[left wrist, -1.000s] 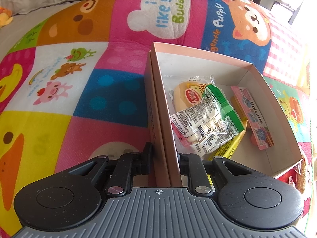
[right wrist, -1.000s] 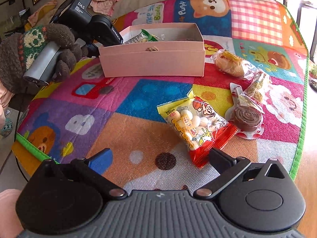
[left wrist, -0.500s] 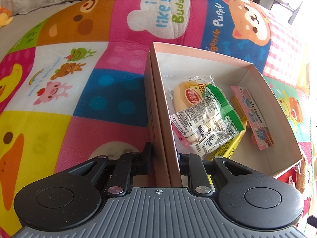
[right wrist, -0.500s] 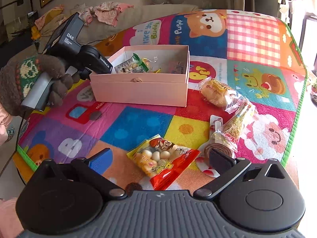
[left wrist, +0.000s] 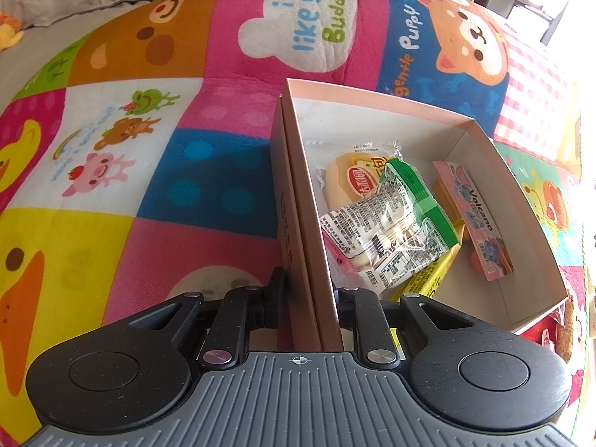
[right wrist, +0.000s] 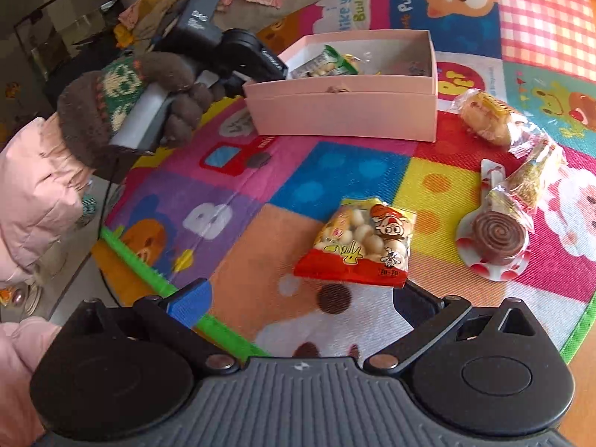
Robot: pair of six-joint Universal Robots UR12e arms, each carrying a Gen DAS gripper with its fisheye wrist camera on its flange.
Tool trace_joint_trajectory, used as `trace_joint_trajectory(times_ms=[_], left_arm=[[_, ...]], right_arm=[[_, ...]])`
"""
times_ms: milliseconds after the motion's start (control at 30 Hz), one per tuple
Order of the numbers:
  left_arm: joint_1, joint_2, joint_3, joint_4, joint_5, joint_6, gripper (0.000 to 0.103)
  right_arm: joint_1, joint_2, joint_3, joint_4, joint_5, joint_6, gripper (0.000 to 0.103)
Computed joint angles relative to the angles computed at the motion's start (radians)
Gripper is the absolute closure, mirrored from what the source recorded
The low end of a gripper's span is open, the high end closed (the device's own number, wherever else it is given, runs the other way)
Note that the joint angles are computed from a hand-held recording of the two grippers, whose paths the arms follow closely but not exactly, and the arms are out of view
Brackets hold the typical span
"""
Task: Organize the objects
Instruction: 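Carry the red candy bag over the box and release it inside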
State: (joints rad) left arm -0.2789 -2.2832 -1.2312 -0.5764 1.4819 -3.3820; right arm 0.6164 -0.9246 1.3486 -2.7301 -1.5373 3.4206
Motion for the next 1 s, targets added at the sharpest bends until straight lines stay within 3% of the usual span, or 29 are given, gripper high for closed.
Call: trace_joint_trajectory(times_ms=[167, 233, 300, 400, 433, 533, 667, 767, 900, 1000], left_arm=[[-0.001, 0.001, -0.003, 0.004, 0.003, -0.004, 0.082], [-0.001, 0.001, -0.004, 0.006, 0.002, -0.002, 0.082], [-0.001, 0.002, -0.006, 0.009, -0.002, 0.002, 0.082], [0.0, 0.003, -0.01, 0.016, -0.004, 0.0, 0.082], [0.0, 0.003, -0.011, 0.018, -0.004, -0.001, 0.082], [0.0, 0.004, -0.013, 0.021, -0.006, 0.005, 0.082], [0.004, 0.004, -0.015, 0.023, -0.017, 0.008, 0.082], [0.004, 0.004, -0.016, 0.027, -0.017, 0.013, 0.081], [0.004, 0.004, -0.016, 0.029, -0.017, 0.017, 0.081], [0.008, 0.005, -0.021, 0.035, -0.034, 0.016, 0.081]], right_arm=[[0.03, 0.043, -0.089, 0.066, -0.231, 0.096, 0.0], [0.046, 0.071, -0.128, 0.09, -0.328, 0.073, 0.0], [0.056, 0.091, -0.147, 0.1, -0.377, 0.01, 0.0], [0.051, 0.105, -0.16, 0.113, -0.351, -0.034, 0.005], [0.045, 0.105, -0.161, 0.117, -0.327, -0.025, 0.011], [0.027, 0.104, -0.162, 0.124, -0.265, 0.036, 0.015], [0.018, 0.085, -0.164, 0.177, -0.212, 0.053, 0.042], [0.01, 0.067, -0.167, 0.205, -0.139, 0.054, 0.044], [0.006, 0.077, -0.243, 0.175, -0.155, 0.001, 0.044], [-0.007, 0.133, -0.372, 0.16, -0.167, -0.013, 0.044]])
